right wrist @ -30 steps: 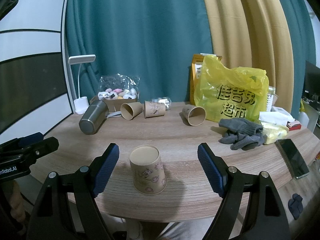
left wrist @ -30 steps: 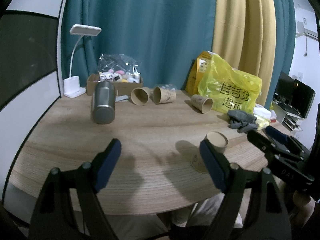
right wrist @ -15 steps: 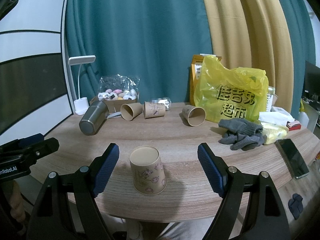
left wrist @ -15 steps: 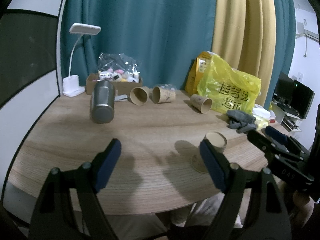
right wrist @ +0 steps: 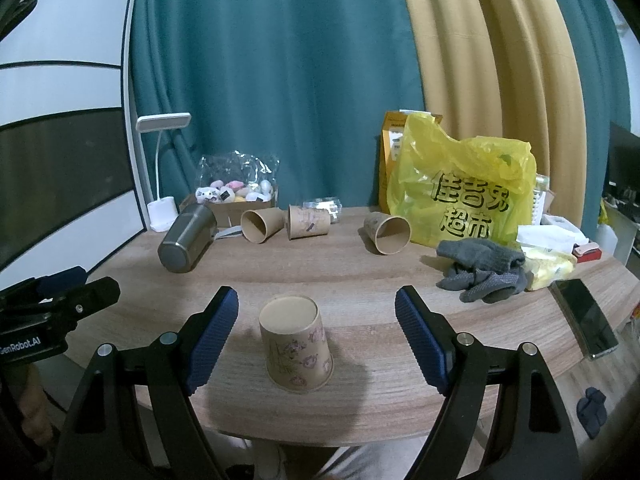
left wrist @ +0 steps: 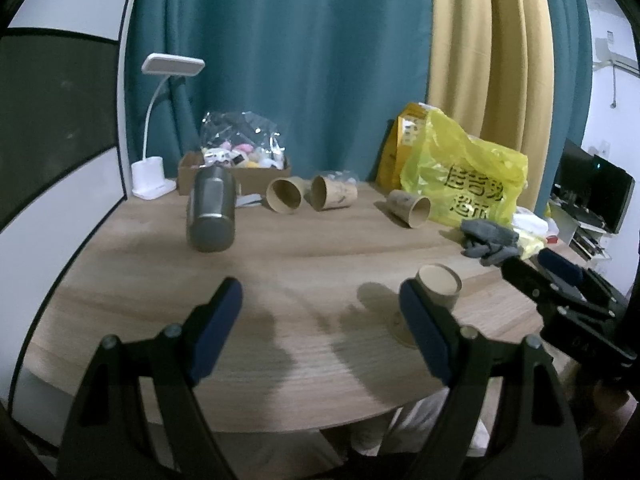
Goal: Flip cup upside down
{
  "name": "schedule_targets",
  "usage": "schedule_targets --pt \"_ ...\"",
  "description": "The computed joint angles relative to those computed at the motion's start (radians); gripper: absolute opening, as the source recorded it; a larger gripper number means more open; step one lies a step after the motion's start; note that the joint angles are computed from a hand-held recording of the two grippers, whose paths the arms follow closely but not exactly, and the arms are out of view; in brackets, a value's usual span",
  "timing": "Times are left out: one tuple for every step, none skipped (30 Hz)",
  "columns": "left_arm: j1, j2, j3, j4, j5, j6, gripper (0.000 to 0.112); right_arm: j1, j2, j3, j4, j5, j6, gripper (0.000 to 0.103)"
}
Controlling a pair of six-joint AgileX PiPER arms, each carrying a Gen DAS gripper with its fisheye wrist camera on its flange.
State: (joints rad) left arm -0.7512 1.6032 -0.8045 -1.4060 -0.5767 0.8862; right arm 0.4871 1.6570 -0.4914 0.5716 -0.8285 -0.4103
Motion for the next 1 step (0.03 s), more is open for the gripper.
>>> schedule_targets --pt "-0.003 0.0 0.003 0.0 -0.003 -0.004 0.082 0.001 0.003 -0.004 0.001 0.004 -0.001 0.083"
